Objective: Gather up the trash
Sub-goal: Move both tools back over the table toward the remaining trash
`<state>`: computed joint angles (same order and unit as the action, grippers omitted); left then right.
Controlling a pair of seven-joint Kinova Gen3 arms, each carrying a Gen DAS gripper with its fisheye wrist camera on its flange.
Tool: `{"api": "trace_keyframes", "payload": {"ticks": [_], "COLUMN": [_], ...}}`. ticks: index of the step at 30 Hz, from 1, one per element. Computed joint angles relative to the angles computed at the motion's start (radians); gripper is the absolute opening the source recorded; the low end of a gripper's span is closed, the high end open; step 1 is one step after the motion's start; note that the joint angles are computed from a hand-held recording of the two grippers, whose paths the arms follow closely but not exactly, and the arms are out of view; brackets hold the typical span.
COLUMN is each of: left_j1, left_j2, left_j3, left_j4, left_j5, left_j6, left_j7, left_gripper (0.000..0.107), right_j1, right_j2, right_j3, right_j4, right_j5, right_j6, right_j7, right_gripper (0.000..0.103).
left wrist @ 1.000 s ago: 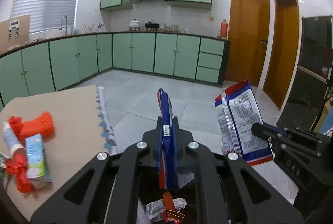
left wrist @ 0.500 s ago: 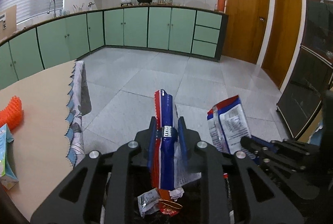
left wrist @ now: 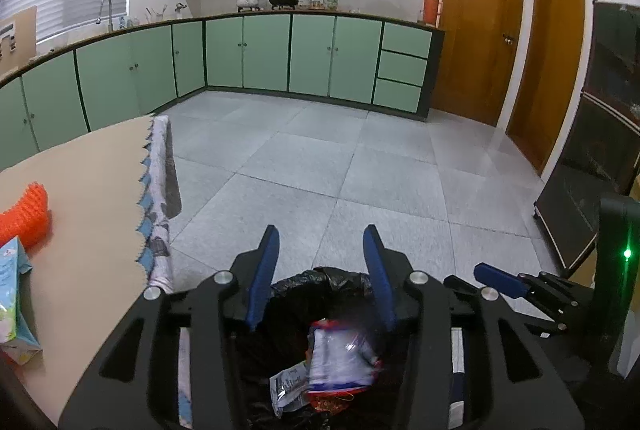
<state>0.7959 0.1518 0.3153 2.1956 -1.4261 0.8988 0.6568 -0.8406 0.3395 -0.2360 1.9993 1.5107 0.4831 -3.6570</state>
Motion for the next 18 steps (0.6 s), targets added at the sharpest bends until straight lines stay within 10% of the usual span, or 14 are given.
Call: {"api": "trace_keyframes", "payload": {"ticks": [8, 18], "left_j1": [0.039, 0.033], "left_j2": [-0.111, -0.301], "left_j3": [0.058, 0.206], "left_j4": [0.046, 0.119], "left_j5": [0.068, 0.308], "left_j6": [0.146, 0.409], "left_j7": [0.003, -0.055], "left_gripper": [0.064, 0.075], "right_j1": [-0.097, -0.203], "right_j2": [-0.060, -0.043], "right_j3": [-0.053, -0.115], "right_j4": [0.003, -0.087], "right_j5": [0.072, 0.141], "right_j6": [0.209, 0.323], "right_j7": [-0.116, -0.131], "right_gripper": [0.090, 0.096]}}
